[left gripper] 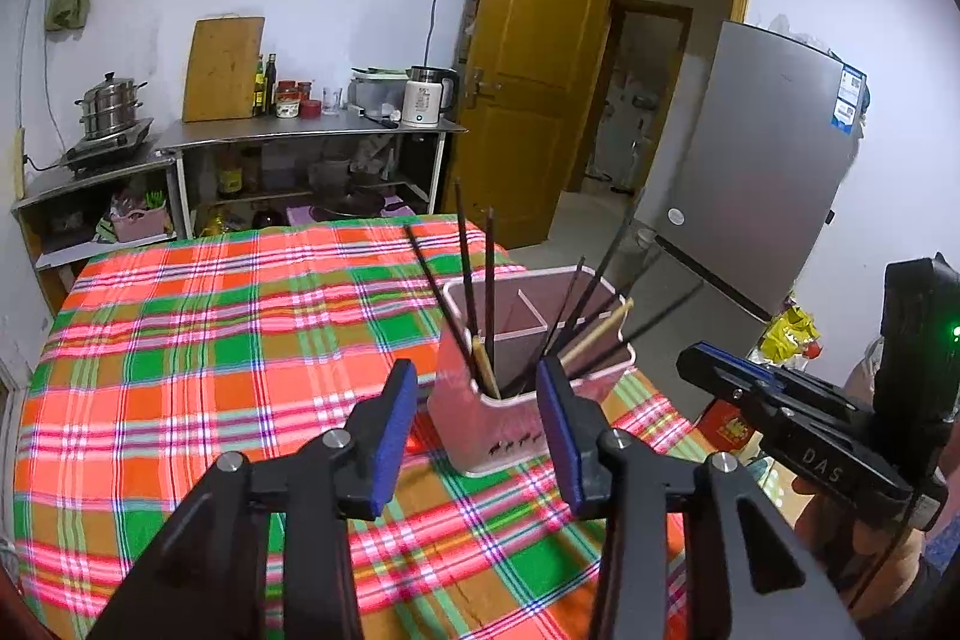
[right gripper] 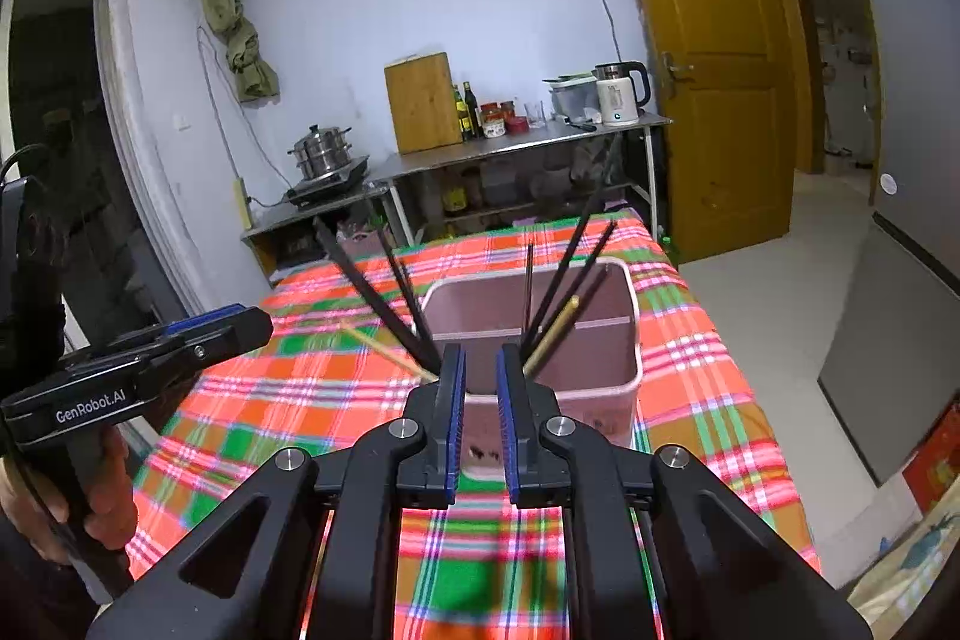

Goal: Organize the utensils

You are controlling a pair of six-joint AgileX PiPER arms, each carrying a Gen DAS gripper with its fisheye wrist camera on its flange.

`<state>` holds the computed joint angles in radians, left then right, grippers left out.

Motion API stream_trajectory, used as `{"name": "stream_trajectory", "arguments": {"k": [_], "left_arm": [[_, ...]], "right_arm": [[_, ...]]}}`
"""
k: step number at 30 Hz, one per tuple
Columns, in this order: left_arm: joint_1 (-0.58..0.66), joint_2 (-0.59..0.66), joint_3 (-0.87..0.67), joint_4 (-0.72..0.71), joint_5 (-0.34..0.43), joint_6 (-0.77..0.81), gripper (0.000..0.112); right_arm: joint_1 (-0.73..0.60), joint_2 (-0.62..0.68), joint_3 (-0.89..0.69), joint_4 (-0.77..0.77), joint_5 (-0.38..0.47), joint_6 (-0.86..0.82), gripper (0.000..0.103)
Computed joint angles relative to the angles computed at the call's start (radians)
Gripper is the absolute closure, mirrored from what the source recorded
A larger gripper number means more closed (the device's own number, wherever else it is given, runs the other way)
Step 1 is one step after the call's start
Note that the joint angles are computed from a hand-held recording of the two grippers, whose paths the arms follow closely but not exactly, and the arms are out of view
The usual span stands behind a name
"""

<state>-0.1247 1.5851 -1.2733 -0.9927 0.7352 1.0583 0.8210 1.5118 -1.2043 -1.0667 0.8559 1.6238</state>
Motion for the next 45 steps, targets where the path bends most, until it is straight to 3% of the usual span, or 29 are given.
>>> {"name": "stream_trajectory", "arguments": {"k": [15,20,22,45], "left_arm": [[0.006,-0.113,0.340,-0.288,-0.107,0.408,0.063],[0.014,-0.132,0.422,-0.391,-0.121,0.532,0.063],[0.013,-0.136,0.448,-0.418,-0.131,0.572,0.063],[0.016,-0.143,0.548,-0.573,-0.155,0.746,0.063]], "right_arm": [[0.167,0.052,0.095,-0.062,0.126,0.207,0.091],[0.212,0.068,0.128,-0.086,0.167,0.276,0.074],[0.223,0.069,0.142,-0.093,0.176,0.300,0.074],[0.296,0.121,0.138,-0.083,0.268,0.324,0.074]]}}
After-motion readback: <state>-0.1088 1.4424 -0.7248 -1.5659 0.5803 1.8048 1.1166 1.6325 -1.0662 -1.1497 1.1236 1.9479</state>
